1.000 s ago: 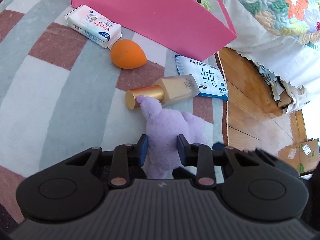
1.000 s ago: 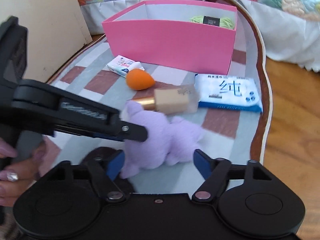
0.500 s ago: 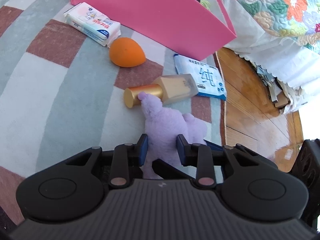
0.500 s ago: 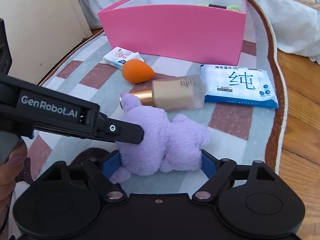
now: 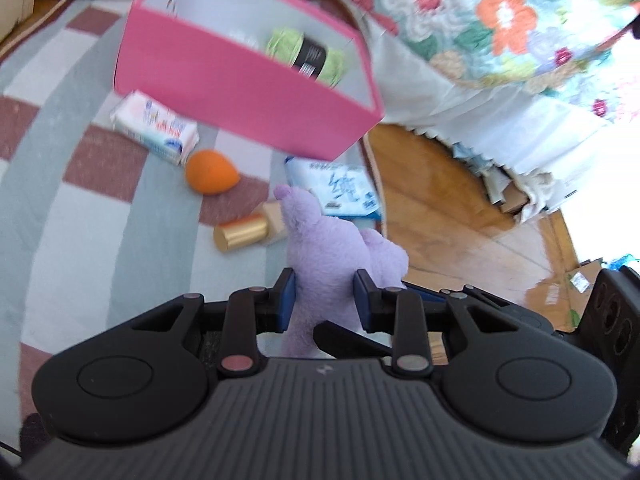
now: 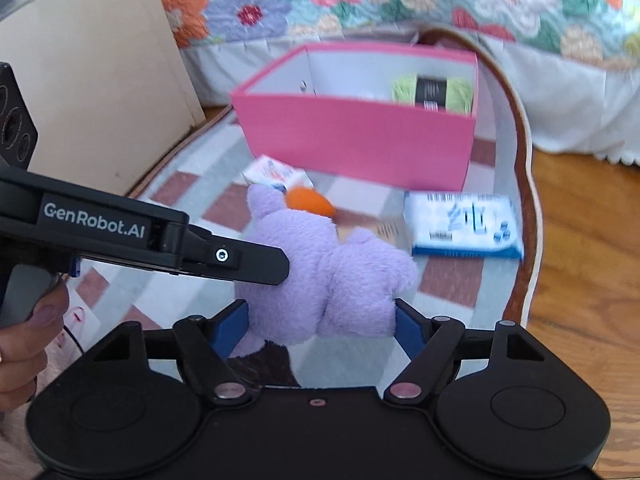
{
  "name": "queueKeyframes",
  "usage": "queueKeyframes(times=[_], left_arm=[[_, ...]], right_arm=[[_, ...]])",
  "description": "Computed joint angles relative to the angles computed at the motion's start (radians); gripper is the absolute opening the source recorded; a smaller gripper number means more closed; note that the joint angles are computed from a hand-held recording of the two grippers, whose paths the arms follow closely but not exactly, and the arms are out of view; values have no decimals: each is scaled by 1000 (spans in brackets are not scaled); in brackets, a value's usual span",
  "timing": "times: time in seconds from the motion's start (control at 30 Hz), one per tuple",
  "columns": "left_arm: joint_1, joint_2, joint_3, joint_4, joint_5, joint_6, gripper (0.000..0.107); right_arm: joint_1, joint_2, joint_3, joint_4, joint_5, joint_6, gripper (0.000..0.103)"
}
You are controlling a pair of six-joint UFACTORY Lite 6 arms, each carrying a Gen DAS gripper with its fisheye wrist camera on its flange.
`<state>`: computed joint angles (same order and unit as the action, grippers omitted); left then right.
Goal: Organize objects
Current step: 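Lift the plush toy with the left tool toward the pink box, then lower the plush into the pink box beside the yarn and open the left tool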
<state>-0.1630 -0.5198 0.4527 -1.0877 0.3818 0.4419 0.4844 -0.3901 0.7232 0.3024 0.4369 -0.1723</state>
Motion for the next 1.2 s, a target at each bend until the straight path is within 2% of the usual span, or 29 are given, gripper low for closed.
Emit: queueKeyframes(times=[0.17, 0.27, 0.43, 0.63, 0.77, 0.93, 1.07, 1.2], left_arm=[[71, -90, 90, 233, 132, -177, 30], [107, -98, 175, 315, 204, -218, 30], [167, -47, 344, 361, 282, -192, 30], [206, 98, 545, 375, 291, -152, 30], [243, 247, 680, 336, 291, -96, 30], [270, 528, 926, 300, 322, -73, 30], [264, 791, 1168, 333, 349, -132, 30], [254, 1105, 1497, 393, 423, -247, 30]], right_arm=[[61, -15, 97, -122, 60, 142, 80], [97, -13, 157, -204, 81, 216, 80], [109, 50, 308, -266, 96, 234, 80], [90, 189, 497, -304, 80, 192, 78], [55, 309, 630, -293, 81, 150, 74], [-26, 512, 837, -220, 117, 53, 72], [-107, 757, 1089, -112, 203, 17, 71], [-155, 1026, 1390, -114, 320, 73, 68]])
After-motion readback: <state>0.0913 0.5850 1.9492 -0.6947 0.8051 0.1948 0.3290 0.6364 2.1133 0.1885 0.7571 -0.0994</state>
